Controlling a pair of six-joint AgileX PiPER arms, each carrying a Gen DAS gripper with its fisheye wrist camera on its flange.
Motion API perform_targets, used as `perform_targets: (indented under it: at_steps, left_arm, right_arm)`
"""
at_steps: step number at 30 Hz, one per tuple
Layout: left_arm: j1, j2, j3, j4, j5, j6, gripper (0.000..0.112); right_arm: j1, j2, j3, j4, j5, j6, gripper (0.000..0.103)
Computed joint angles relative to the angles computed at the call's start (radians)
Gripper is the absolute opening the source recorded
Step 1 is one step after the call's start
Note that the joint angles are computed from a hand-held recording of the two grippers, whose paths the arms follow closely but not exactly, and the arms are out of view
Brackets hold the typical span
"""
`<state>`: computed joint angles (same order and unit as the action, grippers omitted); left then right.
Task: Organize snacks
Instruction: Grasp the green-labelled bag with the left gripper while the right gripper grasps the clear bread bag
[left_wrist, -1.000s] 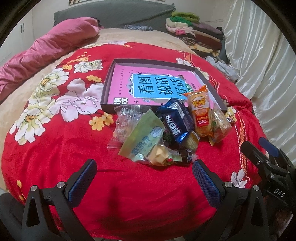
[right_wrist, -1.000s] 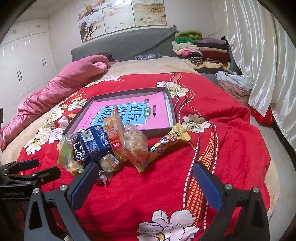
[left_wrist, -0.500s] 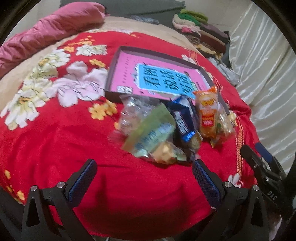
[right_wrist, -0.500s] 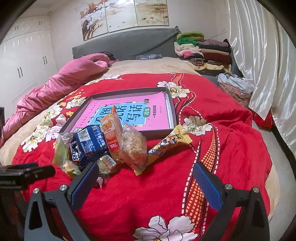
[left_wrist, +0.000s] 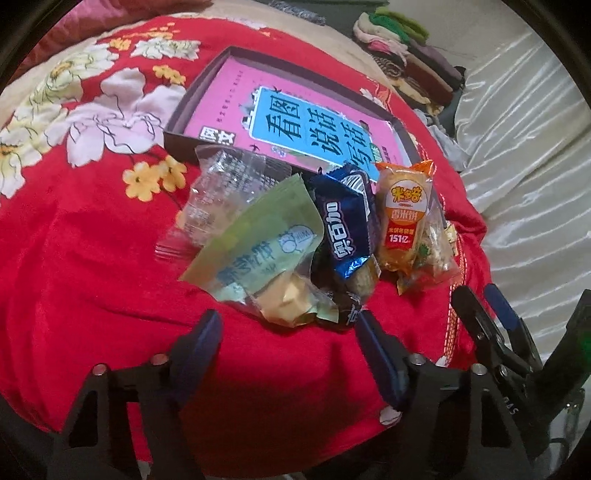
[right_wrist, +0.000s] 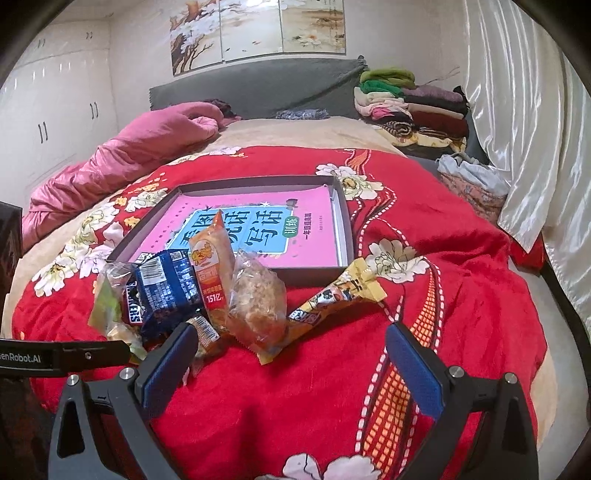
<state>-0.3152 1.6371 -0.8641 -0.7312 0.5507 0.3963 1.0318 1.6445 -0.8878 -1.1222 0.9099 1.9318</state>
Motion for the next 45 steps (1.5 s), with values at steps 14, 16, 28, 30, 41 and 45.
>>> perform_targets:
  at_steps: [14,16,28,30,41,45]
  left_arm:
    - [0.021,0.072,-0.038,-0.095,0.024,0.046,0.055]
    - [0.028,0.075,-0.038,-0.106,0.028,0.051,0.052]
    - [0.07,0.144,-0.077,-0.225,0.095,0.077,0.048]
    - [0.066,0.151,-0.08,-0.226,0.092,0.052,0.048]
    - [0.079,0.146,-0.069,-0.305,0.081,0.066,0.049]
    - [0.11,0.13,-0.054,-0.34,0.1,0.1,0.051]
  right_arm:
    - [-0.085,0.085,-0.067,-0.011,-0.092,-0.205,0.059]
    - [-0.091,0.11,-0.09,0.006,-0.092,-0.252,0.053]
    - [-0.133,0.158,-0.121,-0.031,-0.145,-0.279,0.039]
    - [-0.133,0.155,-0.109,-0.049,-0.149,-0.258,0.039]
    - [-0.147,0.128,-0.061,-0.112,-0.193,-0.182,0.039]
    - [-0.147,0.127,-0.059,-0.122,-0.194,-0.173,0.039]
